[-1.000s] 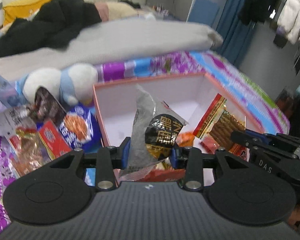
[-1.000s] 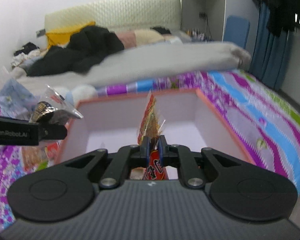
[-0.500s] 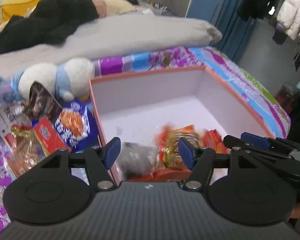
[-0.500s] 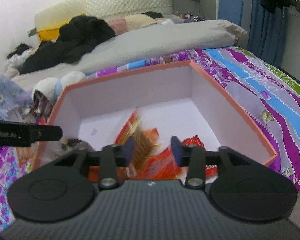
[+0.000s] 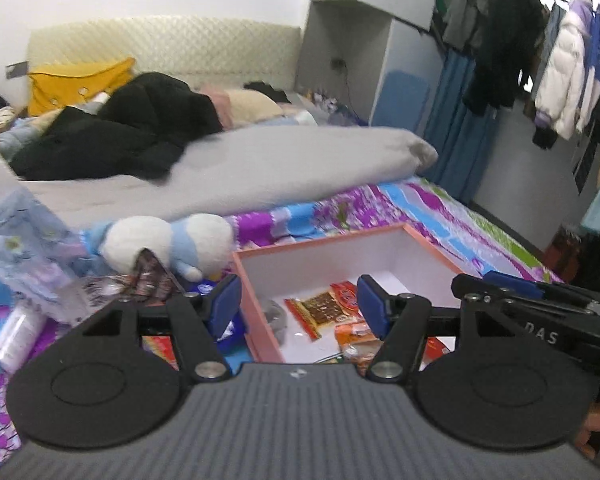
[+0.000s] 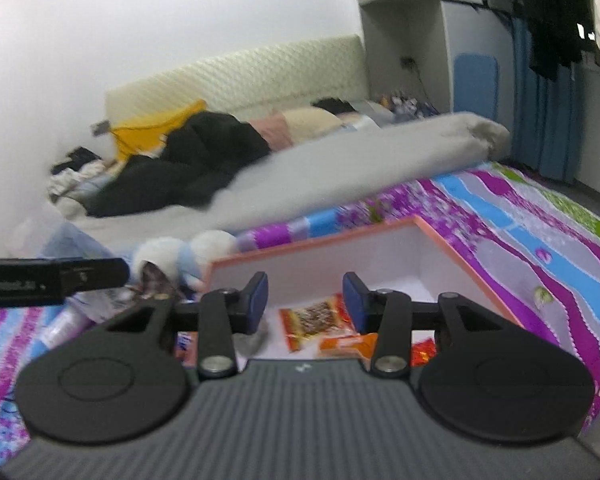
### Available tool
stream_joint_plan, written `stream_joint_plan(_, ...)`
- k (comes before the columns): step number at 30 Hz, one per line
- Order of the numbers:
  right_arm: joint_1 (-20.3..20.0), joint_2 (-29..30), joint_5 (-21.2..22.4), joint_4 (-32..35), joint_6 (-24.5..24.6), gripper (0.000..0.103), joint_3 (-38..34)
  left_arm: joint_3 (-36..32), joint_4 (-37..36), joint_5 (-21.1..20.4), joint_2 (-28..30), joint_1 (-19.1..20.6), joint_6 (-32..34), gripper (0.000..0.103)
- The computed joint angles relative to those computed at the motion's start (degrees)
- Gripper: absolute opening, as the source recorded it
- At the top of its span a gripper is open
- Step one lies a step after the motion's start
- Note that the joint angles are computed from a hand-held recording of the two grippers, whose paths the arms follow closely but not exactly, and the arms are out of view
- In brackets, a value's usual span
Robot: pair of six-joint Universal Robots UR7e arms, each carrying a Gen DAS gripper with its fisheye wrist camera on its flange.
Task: Organize snacks
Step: 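Withdraw both grippers from the box back toward the snack pile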
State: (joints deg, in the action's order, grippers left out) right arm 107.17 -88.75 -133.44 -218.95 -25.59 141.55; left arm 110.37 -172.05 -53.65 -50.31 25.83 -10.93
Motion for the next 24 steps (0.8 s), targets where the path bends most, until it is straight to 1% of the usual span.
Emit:
stream_joint_plan(3, 3.3, 1.8, -0.8, -1.4, 0.4, 0.044, 0.4, 4.1, -1.7, 2.2, -3.9, -0.6, -0.9, 0.069)
stream_joint_plan(5, 4.8, 2.5, -0.3, -1.2, 0.8, 0.044, 1.0, 6.8, -2.2, 3.8, -6.3, -0.9, -1.7, 0.069)
stream_joint_plan(7, 6.3, 3.6, -1.0, -0.2, 1.8, 0.044, 1.4, 9.7, -2.0, 5.3, -8.9, -1.1, -2.9, 0.069)
stream_joint_plan(10, 7.8, 6.0, -1.6, -1.2, 1.8, 0.044, 2.3, 13.6, -0.7, 7.1, -12.4, -1.4, -5.4, 0.069)
stream_joint_plan(13, 8.7, 8.0, -2.0, -1.9, 3.4, 0.044, 3.6, 16.7, 1.5, 8.4, -15.3, -1.2, -7.9, 0.069)
stream_joint_plan(18, 9.6, 11.4, -1.9, -3.4, 6.5, 0.044, 5.1, 21.4, 3.5, 9.2, -18.8, -1.2, -11.0, 0.069)
stream_joint_plan(24, 10.6, 16.6, -1.6, -6.7, 8.0, 0.044, 6.5, 25.8, 4.3, 9.3, -20.9, -0.8, -14.5, 0.069)
